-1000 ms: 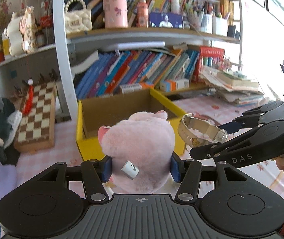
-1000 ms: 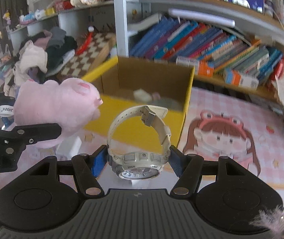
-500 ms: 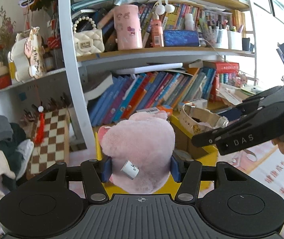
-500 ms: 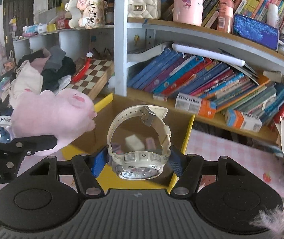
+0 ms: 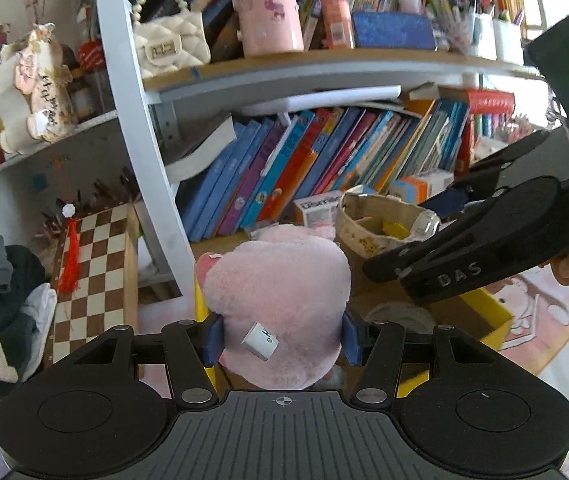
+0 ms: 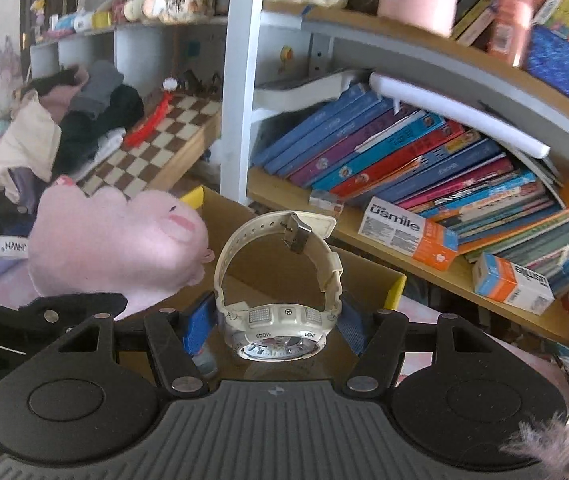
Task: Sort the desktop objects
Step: 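Carry the plush pig and white watch into the yellow box and release both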
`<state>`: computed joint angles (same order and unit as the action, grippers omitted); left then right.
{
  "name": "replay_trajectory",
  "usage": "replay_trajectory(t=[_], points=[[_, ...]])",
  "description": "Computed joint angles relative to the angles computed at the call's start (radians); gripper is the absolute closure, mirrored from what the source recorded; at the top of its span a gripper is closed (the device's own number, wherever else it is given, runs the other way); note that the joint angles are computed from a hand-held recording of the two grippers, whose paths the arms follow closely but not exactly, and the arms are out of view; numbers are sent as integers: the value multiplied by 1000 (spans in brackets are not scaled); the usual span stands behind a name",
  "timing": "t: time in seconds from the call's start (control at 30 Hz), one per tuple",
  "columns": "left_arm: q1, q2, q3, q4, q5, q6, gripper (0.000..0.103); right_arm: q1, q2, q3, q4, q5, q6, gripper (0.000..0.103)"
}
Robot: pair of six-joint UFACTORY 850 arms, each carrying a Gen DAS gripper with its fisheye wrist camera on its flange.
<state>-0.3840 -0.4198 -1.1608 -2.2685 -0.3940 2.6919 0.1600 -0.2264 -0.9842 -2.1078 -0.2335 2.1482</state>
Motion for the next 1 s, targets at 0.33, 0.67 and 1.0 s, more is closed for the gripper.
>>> replay_trajectory(t=[0.33, 0.67, 1.0], points=[[-26, -121, -156, 165, 142, -184, 48, -40, -160, -152, 529, 70, -638, 40], [-50, -211, -273, 467, 235, -461, 47, -56, -284, -287, 1206, 50, -1424, 40], [-53, -259, -327, 971, 258, -963, 43, -72, -323, -340, 1549, 8, -1797, 40]])
